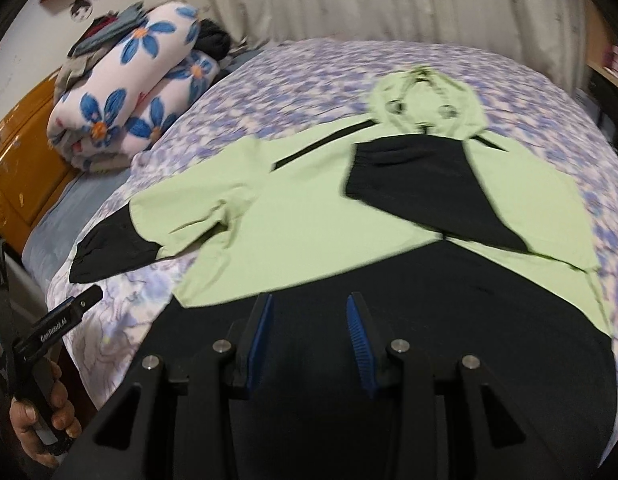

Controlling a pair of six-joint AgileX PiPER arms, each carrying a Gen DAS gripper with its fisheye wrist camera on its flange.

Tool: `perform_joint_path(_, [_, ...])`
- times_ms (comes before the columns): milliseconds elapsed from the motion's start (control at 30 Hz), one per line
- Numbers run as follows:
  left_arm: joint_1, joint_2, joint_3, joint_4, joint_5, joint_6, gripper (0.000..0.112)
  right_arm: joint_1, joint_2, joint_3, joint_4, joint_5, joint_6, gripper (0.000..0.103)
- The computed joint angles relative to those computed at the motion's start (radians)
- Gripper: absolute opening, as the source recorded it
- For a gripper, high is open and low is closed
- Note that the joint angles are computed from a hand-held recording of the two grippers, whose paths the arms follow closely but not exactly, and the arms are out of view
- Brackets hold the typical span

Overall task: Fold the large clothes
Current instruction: 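Grasp the other black sleeve cuff with the left gripper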

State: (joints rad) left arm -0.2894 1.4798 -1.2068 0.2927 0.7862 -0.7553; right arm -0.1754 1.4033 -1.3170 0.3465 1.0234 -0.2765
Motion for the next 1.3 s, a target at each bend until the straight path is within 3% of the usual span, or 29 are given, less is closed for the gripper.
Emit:
perform_joint_path(233, [0.135,0.039,-0.014,-0.092,-0.060,0.094,0.073,0.178,0.116,-0.101,-0.034,-0.051,0.100,0.038])
perform_joint_path(533, [0.249,0.123,-0.043,-0.220,-0.116,0.197,0.073,0.283,0.231,-0.195,-0.054,-0.104,0.152,0.038])
perform_joint_path(1000, [0.346,0.249,-0.060,-0.407,-0.169,0.301,0.074,0.327,0.344,-0.221,-0.028,-0.103,0.147,0.038])
perform_joint_path(1133, [0.377,0.264,-0.056,-0.504,-0.209,0.370,0.081,0.332,0.354,-0.224,-0.027,-0.096,0.146,0.038])
perform_joint_path(1300, [0.398,0.317,-0.101,-0.494,-0.223,0.332,0.081,0.332,0.366,-0.230,-0.019,-0.080,0.142,0.038])
